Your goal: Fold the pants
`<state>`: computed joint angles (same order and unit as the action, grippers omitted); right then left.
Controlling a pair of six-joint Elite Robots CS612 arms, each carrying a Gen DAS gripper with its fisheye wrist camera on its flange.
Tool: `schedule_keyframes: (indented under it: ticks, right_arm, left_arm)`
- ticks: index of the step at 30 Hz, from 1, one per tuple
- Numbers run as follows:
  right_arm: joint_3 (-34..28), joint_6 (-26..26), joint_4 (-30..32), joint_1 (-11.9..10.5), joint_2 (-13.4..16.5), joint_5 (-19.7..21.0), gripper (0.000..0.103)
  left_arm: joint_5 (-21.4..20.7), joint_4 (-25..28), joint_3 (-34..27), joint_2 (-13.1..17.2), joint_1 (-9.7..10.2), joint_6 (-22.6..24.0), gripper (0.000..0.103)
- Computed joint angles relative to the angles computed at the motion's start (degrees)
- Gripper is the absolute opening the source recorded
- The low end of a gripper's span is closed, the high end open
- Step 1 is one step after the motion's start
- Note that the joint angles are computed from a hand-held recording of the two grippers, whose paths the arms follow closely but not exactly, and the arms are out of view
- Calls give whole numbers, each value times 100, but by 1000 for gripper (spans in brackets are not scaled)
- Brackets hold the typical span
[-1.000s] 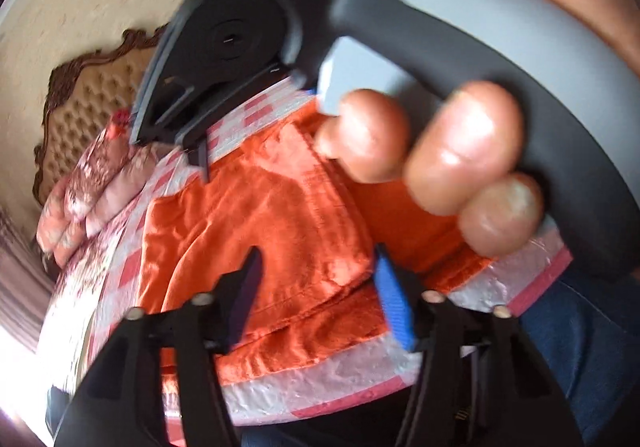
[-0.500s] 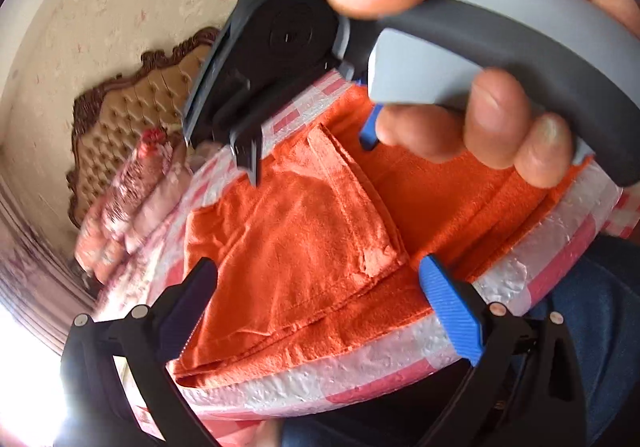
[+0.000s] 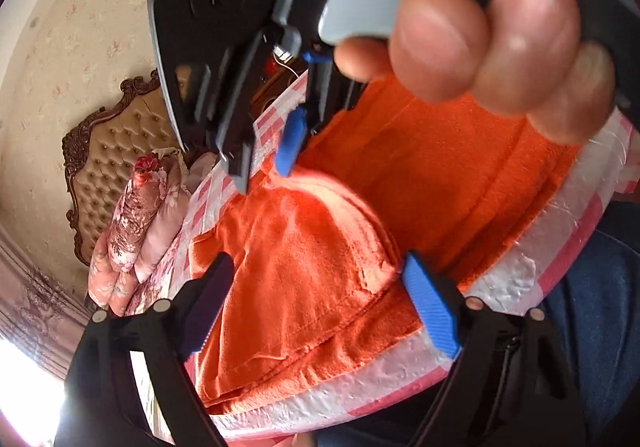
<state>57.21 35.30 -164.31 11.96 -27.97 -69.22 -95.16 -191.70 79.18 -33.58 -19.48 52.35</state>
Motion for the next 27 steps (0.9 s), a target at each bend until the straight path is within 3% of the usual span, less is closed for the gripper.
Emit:
schedule_keyframes:
  ticks: [3, 6, 8, 9, 10, 11, 13, 18, 21, 23, 24, 25, 26, 27]
  right_arm:
    - [-7, 130, -247, -37, 26, 286, 25]
    - [-6, 220, -411, -46, 35, 377, 21]
    - [99, 194, -310, -32, -71, 86, 22]
    - [171, 205, -249, -26, -134, -104, 25]
    - [265, 236, -133, -23, -218, -303, 32]
    - [343, 265, -35, -22, -285, -475, 53]
    - [526, 301, -46, -34, -393, -626, 85]
    - [480, 805, -38, -126, -264, 173, 85]
    - [151, 1194, 168, -129, -29, 505, 81]
    - [-152, 1334, 169, -139, 181, 700, 66]
    - [-328, 1310, 310, -124, 271, 593, 58]
    - [-404, 1192, 454, -101, 285, 391, 28]
    - [-464, 1042, 577, -64, 285, 122, 7]
    - [-485, 967, 566, -44, 287, 30, 6]
  left_arm:
    - [39, -52, 61, -15, -31, 77, 74]
    - [-32, 186, 143, -81, -62, 136, 45]
    - [-197, 788, 100, -175, -53, -19, 16]
    - [-229, 905, 93, -201, -51, -64, 11]
    - [-303, 929, 81, -215, -30, -149, 12]
    - [-402, 930, 60, -231, 0, -277, 11]
    - [-525, 810, 4, -246, 51, -557, 11]
    - [-551, 645, -112, -266, 94, -850, 11]
    - [-563, 594, -81, -299, 105, -881, 11]
    - [-643, 606, -56, -331, 121, -856, 11]
    - [-680, 609, -37, -342, 124, -833, 11]
    - [-667, 625, -27, -343, 117, -799, 11]
    - [-627, 584, -15, -333, 108, -793, 11]
    - [-573, 511, -1, -316, 101, -809, 12]
